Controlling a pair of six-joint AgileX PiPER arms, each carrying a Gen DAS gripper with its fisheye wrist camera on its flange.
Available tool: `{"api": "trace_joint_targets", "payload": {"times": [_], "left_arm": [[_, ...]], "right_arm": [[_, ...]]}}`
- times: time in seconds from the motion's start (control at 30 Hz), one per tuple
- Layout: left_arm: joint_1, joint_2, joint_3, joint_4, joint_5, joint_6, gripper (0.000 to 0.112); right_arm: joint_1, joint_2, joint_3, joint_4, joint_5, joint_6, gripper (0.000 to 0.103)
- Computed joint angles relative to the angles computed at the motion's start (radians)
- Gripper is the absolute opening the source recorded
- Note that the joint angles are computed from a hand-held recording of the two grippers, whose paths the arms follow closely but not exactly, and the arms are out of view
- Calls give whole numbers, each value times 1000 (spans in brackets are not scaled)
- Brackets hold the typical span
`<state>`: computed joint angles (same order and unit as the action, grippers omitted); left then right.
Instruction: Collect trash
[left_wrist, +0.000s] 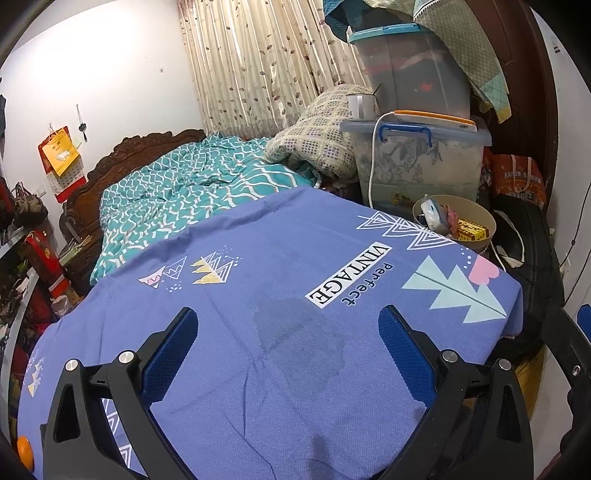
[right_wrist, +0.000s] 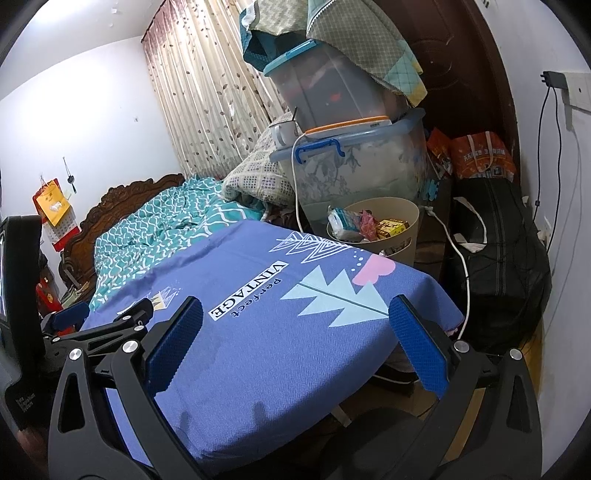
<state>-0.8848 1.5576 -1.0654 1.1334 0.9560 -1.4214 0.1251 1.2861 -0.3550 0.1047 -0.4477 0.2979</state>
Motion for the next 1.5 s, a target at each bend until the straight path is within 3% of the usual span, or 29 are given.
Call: {"api": "trace_joint_targets", "payload": {"times": [0.8,1.5], "left_arm": [[-20,3,-15,-3,24,25,94],[-3,6,-2,-20,-1,42,94]], "right_arm": [[-4,-21,-7,-1,24,3,100],[-3,-24,-7,1,29,3,100]]}}
